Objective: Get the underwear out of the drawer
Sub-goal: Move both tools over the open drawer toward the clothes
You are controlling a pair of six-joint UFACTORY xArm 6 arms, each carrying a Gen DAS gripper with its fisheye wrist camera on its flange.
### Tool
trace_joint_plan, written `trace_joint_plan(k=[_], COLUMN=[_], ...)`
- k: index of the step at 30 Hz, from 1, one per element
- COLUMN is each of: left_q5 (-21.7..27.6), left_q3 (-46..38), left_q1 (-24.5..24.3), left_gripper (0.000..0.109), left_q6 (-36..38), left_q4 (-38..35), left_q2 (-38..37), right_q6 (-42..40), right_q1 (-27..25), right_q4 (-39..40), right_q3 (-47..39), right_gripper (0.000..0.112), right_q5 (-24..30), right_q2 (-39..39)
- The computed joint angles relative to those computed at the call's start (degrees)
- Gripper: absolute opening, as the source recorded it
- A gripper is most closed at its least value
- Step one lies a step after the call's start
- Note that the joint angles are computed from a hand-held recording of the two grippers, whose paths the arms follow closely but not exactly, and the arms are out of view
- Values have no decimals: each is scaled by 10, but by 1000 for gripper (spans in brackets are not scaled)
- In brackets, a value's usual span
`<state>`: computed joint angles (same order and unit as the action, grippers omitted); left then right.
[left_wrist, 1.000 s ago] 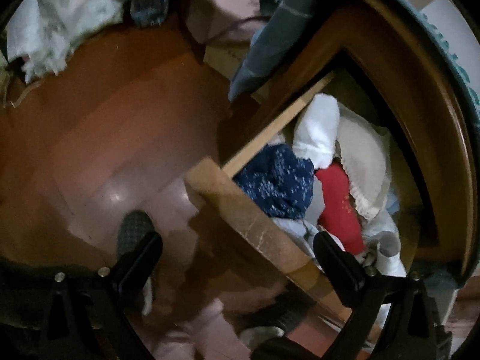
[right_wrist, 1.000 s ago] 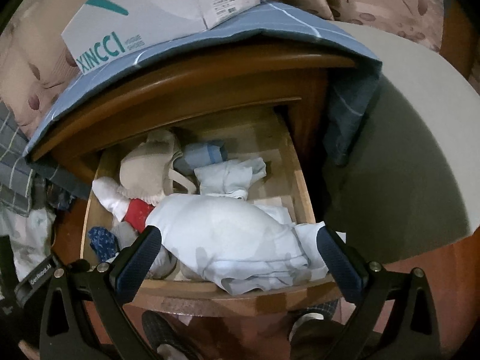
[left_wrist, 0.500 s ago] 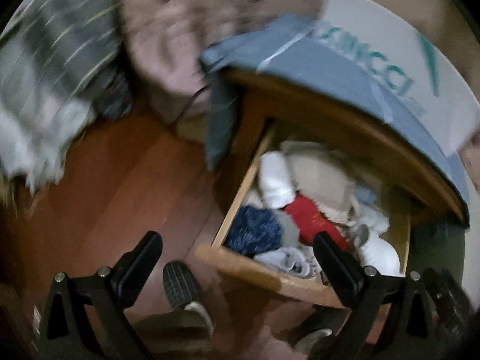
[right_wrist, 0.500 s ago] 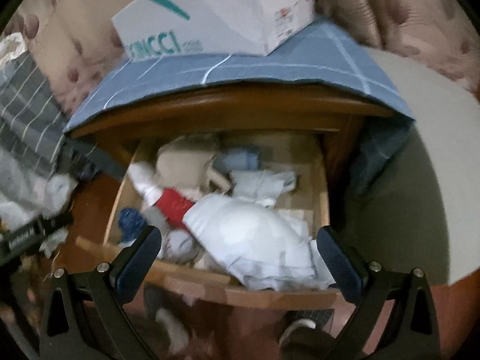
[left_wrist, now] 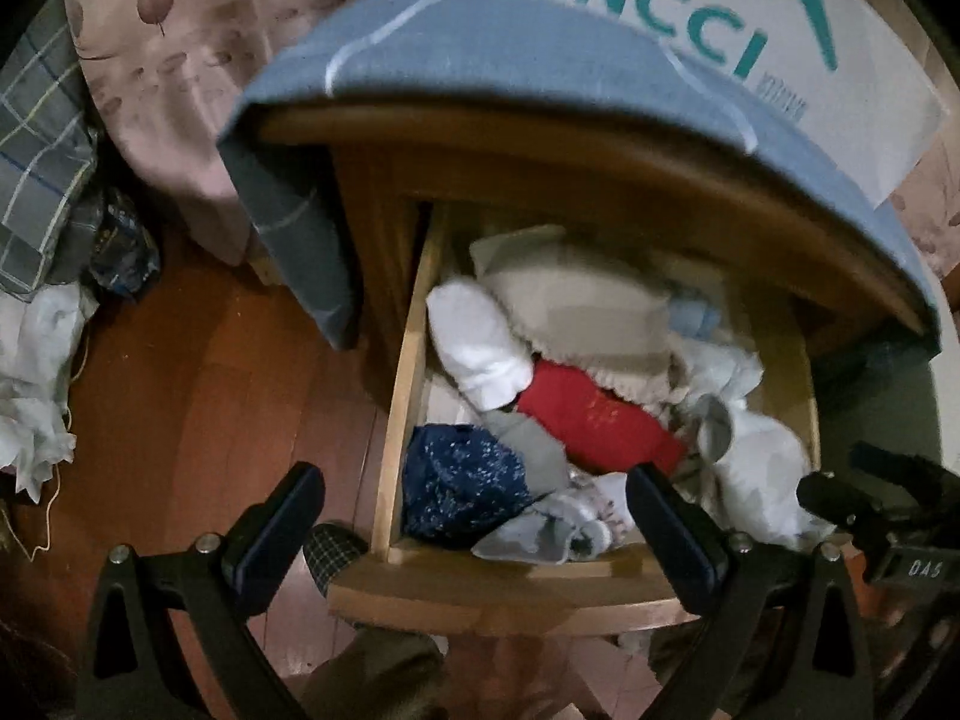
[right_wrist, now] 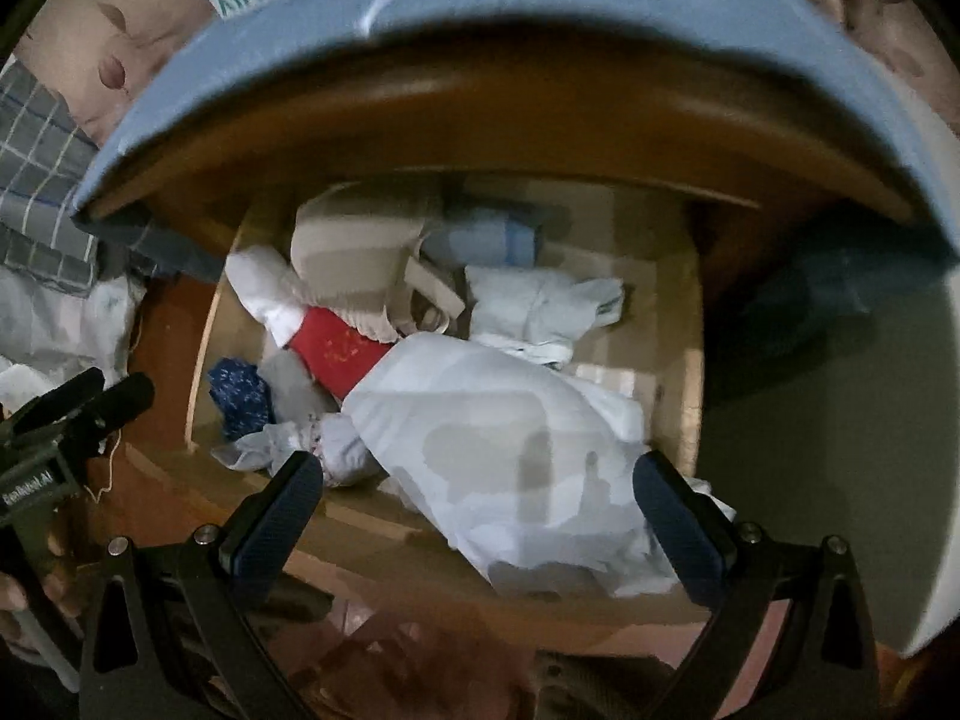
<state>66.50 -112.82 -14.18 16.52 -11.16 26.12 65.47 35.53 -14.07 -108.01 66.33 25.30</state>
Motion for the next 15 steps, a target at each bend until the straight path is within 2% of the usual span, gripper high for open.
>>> trace_joint_plan(k=[4, 9, 13, 15], left_q5=[-6, 49, 21, 38], left_q3=[21, -17, -22, -43], left_q1=[5, 15, 14, 19], left_gripper=[103, 103, 103, 103], left_q6=[6, 6, -7, -22], left_q4=[-16, -32, -16, -21], left_q2=[5, 38, 42, 56], right_q6=[-13, -35, -49, -57], right_q1=[-5, -9, -23, -28], right_q4=[11, 31, 64, 75], right_q3=[-13, -38, -35, -39], right_gripper=[103, 103, 102, 102], right_q5=[6, 27, 29, 38], right_q2=[21, 52, 62, 68])
